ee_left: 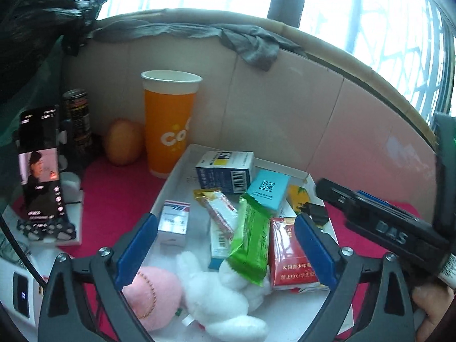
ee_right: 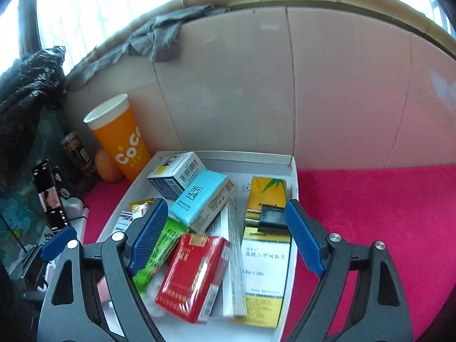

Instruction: Organize objects

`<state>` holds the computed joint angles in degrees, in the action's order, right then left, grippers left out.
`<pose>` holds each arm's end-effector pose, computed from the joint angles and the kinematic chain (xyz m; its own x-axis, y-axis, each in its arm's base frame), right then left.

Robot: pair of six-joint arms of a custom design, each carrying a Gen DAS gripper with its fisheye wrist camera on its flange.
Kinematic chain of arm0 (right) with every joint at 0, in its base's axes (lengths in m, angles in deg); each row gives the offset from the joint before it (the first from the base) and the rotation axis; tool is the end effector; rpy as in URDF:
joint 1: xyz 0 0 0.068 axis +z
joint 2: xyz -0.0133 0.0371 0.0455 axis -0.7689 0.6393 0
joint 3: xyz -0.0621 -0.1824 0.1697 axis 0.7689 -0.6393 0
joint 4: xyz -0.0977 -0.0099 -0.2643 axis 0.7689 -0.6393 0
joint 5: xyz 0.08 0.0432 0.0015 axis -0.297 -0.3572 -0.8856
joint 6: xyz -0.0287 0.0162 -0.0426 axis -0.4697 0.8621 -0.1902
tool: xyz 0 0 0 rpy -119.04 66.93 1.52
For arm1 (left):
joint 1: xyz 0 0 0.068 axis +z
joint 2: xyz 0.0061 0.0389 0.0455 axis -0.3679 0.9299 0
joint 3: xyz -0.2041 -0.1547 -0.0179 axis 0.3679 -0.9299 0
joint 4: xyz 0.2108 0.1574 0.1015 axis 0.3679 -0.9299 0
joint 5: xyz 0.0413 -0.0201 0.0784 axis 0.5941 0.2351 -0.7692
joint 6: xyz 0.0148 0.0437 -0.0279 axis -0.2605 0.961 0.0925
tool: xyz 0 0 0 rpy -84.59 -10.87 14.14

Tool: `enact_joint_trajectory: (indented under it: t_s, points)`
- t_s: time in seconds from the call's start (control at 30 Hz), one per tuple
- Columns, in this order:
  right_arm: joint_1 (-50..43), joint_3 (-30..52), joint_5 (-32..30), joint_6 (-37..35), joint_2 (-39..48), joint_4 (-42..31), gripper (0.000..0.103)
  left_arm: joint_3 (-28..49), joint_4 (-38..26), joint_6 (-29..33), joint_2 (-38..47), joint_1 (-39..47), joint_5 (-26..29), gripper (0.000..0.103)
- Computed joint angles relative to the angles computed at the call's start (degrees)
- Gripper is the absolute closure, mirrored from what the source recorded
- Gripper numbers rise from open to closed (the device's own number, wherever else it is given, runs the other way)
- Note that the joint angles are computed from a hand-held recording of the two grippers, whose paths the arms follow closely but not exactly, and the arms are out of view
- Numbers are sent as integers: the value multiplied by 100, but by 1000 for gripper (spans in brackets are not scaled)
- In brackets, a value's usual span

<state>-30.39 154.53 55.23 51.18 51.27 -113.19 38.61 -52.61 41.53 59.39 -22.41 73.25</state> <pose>0.3735 0.1419 0.2860 -0.6142 -0.1275 -0.7788 -0.4173 0.8901 0.1833 0.2432 0.0018 0.2610 -0.4844 -0.3309 -0.8099 -0.2905 0.9340 -0.2079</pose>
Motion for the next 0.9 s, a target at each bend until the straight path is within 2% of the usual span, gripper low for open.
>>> enact_joint_trajectory:
  t_s: [0.23,0.37,0.43,0.5,0.67,0.73,0.77,0.87,0.9]
  points:
    - [-337,-1387,-531,-73,-1306,343,18,-554,-475,-259,-1171,-556,-485,6]
    - [-849,-2405,-1123,-132,-2550,297,18,-912,-1112,-750,-2157,-1409,-1027,6]
    - [-1173,-2776,-1404,-251,-3138,187,18,-996,-1462,-1047,-2577,-2002,-1427,6]
    - [-1644,-3087,-1753,-358,-3758,23,18,-982,-1874,-1418,-2884,-2808,-2123,6]
    - [-3131,-3659,-2619,-497,-5161,-187,17,-547,-3040,-2636,-2572,-4753,-3962,6]
    - [-3877,-3970,-2978,-641,-5882,-227,9,-157,-3808,-3486,-1953,-5594,-4718,6]
    - [-4168,-4082,-3122,-683,-6143,-211,1,4,-4186,-3964,-1632,-6062,-5100,6]
    - [-5170,-4787,-3662,-615,-7528,148,0,183,-4982,-5251,-816,-6980,-5923,6]
    - [-5510,-5075,-3787,-640,-8086,285,0,94,-4884,-5345,-671,-7162,-6148,6]
